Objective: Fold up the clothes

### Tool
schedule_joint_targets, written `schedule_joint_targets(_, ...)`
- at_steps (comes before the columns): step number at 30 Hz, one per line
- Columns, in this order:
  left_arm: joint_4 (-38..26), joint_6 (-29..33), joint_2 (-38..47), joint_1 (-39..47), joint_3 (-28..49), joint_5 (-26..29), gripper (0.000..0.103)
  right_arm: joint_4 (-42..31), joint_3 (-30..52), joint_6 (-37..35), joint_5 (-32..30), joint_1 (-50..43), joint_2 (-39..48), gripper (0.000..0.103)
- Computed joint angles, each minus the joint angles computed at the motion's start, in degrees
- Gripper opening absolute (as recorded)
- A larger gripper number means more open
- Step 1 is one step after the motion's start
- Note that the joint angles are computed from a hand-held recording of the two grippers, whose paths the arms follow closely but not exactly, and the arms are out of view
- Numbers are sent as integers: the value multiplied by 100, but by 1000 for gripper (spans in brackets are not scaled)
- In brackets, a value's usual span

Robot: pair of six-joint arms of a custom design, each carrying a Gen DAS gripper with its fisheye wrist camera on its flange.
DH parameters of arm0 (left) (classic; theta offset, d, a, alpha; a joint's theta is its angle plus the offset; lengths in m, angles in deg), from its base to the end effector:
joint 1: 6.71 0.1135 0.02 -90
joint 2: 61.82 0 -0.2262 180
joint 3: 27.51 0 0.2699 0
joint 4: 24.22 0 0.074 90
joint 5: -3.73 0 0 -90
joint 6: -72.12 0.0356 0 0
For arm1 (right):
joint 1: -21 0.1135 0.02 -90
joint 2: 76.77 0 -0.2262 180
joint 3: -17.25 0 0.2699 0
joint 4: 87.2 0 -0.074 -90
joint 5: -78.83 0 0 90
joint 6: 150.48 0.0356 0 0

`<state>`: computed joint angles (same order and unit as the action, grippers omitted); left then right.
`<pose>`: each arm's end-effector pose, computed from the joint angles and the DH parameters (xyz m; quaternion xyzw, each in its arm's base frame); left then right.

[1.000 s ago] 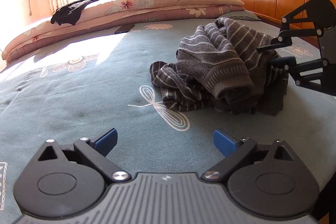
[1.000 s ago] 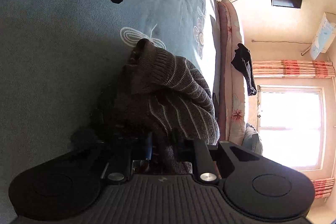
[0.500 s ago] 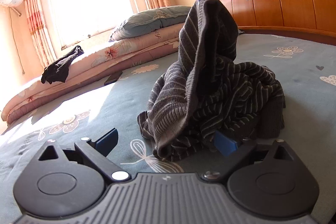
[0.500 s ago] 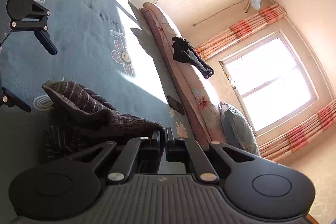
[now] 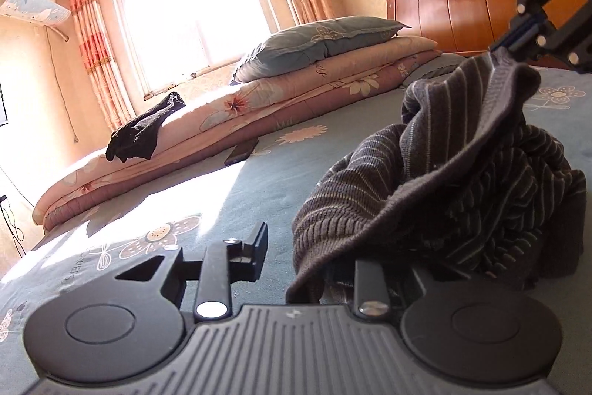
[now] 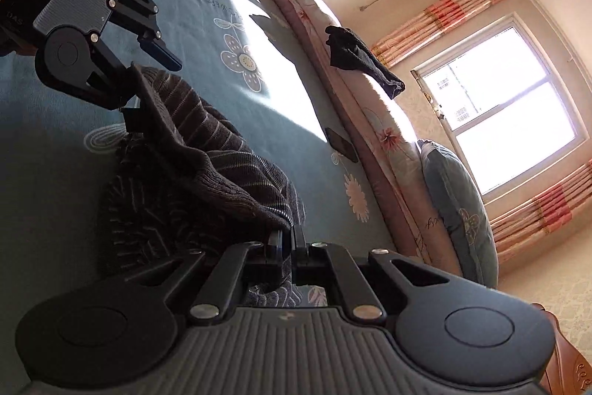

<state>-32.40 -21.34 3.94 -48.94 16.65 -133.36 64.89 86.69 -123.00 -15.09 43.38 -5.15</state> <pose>0.2125 -0.1577 0.1716 0.0742 0.8146 0.1399 0.5580 0.2886 0.1215 0.2630 -0.5970 0.6274 -0.1434 0.4789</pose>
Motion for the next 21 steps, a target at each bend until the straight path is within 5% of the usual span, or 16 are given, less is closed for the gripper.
schedule_joint_targets(5,-118,138,-99,194,160,152,21,725,-779,-410,119,106,-149,25)
schedule_joint_targets(9,-238,165,-143,337,297,336,18,1727,-1662,-1093,-19,169,-475,52)
schedule_joint_targets(14,-363,245,-296,507,407,572,18,3442,-2647,-2150,-71,316,-449,58)
schedule_joint_targets(21,-582,311,-564,723,514,950,13,4350,-2885,-2680,-5,693,87,59)
